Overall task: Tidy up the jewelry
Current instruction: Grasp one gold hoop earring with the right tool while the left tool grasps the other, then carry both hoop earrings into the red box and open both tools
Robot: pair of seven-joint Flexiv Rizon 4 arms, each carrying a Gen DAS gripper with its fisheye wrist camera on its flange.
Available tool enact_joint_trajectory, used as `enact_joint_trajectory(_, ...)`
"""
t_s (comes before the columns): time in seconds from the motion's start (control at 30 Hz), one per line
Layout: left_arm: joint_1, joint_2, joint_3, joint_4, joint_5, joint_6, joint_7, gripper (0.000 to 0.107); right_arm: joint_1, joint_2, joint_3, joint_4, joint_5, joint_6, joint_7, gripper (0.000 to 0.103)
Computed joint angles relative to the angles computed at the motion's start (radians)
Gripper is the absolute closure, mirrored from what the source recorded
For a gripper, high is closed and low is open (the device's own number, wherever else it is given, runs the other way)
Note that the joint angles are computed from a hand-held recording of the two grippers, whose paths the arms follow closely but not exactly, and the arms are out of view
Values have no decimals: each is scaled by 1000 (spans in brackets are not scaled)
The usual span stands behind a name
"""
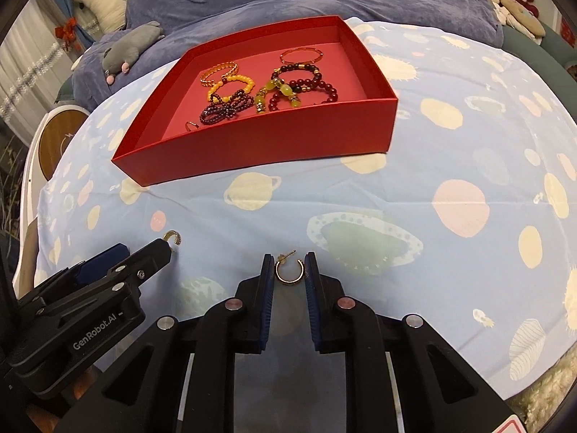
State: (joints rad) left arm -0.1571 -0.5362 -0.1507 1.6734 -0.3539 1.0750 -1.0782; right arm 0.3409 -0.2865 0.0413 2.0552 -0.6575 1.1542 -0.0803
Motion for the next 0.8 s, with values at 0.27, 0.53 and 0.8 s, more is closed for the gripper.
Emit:
enact_joint_trajectory(0.27, -23, -23, -6, -16, 23, 34, 4, 65, -6, 5, 3, 18, 15, 22, 16, 87)
enact_joint_trajectory(0.53, -17, -26, -15, -7, 30, 64, 30, 90, -3, 2, 0, 18, 21, 28, 11, 87)
enact_joint_trajectory(0.8, -3, -11, -24, 13, 2, 50, 50, 90, 1, 5, -4, 22, 11, 38, 22, 87)
